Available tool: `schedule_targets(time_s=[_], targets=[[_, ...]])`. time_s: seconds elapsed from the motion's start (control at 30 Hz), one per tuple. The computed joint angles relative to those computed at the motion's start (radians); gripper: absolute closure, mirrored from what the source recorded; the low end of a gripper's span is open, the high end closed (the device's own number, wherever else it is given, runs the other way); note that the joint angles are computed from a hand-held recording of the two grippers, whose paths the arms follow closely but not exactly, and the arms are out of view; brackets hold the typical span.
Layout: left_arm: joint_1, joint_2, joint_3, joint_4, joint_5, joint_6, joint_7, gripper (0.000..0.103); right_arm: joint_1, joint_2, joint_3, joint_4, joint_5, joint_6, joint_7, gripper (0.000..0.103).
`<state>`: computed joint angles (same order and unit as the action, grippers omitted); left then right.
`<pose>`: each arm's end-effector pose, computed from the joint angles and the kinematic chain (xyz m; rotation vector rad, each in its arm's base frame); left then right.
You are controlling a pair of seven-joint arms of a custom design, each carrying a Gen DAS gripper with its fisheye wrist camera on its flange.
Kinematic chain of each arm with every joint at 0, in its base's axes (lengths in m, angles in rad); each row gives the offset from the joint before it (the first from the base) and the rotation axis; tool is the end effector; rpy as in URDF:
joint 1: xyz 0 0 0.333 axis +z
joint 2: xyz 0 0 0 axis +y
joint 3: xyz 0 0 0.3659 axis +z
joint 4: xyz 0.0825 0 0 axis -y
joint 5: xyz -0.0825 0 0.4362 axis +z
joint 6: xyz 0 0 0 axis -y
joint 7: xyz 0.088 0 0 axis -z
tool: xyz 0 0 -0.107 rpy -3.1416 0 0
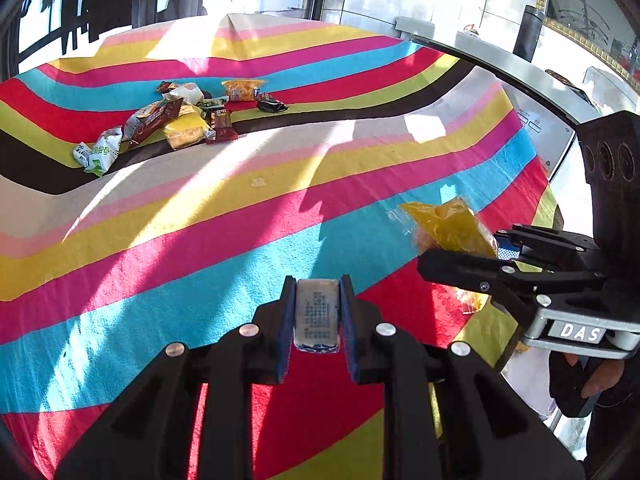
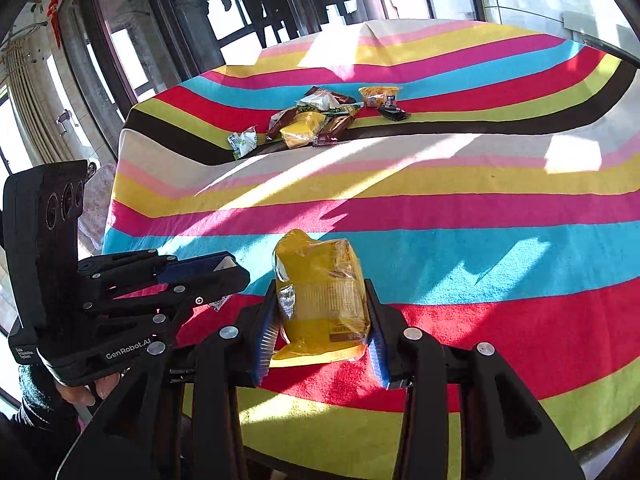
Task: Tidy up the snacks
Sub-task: 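Carry the bag and carton into the white box and open both tools, then withdraw both tools from the box back toward the snack pile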
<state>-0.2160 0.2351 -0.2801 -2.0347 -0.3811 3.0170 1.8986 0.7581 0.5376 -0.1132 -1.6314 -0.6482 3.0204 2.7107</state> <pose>0.6212 -0.2918 0.4334 -1.4447 2.2540 -1.0114 0.5972 0.5269 0.4103 -1.7350 1.4799 -0.3674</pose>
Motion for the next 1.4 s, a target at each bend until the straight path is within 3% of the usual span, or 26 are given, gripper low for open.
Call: schedule_targets(time_s=[0.23,0.4,0.5,0.63,0.73,0.87,0.97,1.0,1.03,1.07,1.1,1.17,1.23,1.4], targets=[[-0.015,-0.008,-0.037,-0.005,-0.019,-0.009,0.039,0.082,0.195,-0.087,-0.254,-0.145,-0.217,0.081,0.302,0.064],[-0.012,-0.009,-0.097,0.002,-0.086,-0.025,0.134,0.082,0.397,-0.162,-0.491,-0.260,-0.510,0.094,0.655,0.064],[-0.022,0.000,-0.128,0.020,-0.131,-0.049,0.205,0.082,0.478,-0.226,-0.564,-0.335,-0.695,0.041,0.854,0.064],[-0.029,0.023,-0.181,0.065,-0.230,-0.109,0.335,0.082,0.501,-0.327,-0.559,-0.449,-0.837,-0.062,1.028,0.064],[-0.058,0.046,-0.192,0.105,-0.272,-0.171,0.405,0.082,0.487,-0.389,-0.530,-0.527,-0.863,-0.136,1.088,0.064],[-0.129,0.083,-0.172,0.155,-0.240,-0.221,0.433,0.082,0.455,-0.464,-0.481,-0.631,-0.802,-0.250,1.083,0.064],[-0.154,0.117,-0.188,0.190,-0.244,-0.242,0.477,0.081,0.424,-0.509,-0.442,-0.693,-0.724,-0.333,1.052,0.063],[-0.151,0.129,-0.203,0.200,-0.261,-0.252,0.507,0.075,0.413,-0.526,-0.430,-0.715,-0.707,-0.360,1.053,0.059],[-0.147,0.141,-0.218,0.210,-0.282,-0.262,0.539,0.051,0.404,-0.542,-0.415,-0.733,-0.680,-0.401,1.050,0.058],[-0.150,0.147,-0.225,0.214,-0.297,-0.261,0.560,0.034,0.394,-0.555,-0.401,-0.745,-0.664,-0.430,1.054,0.054],[-0.159,0.151,-0.226,0.213,-0.308,-0.241,0.570,0.011,0.382,-0.568,-0.388,-0.758,-0.671,-0.448,1.075,0.047],[-0.158,0.150,-0.236,0.203,-0.340,-0.198,0.601,0.008,0.357,-0.595,-0.363,-0.782,-0.715,-0.469,1.131,0.045],[-0.170,0.147,-0.212,0.205,-0.324,-0.193,0.579,0.008,0.331,-0.600,-0.339,-0.784,-0.735,-0.473,1.152,0.043],[-0.185,0.104,-0.129,0.163,-0.263,-0.118,0.426,0.003,0.268,-0.546,-0.284,-0.728,-0.803,-0.394,1.177,0.035]])
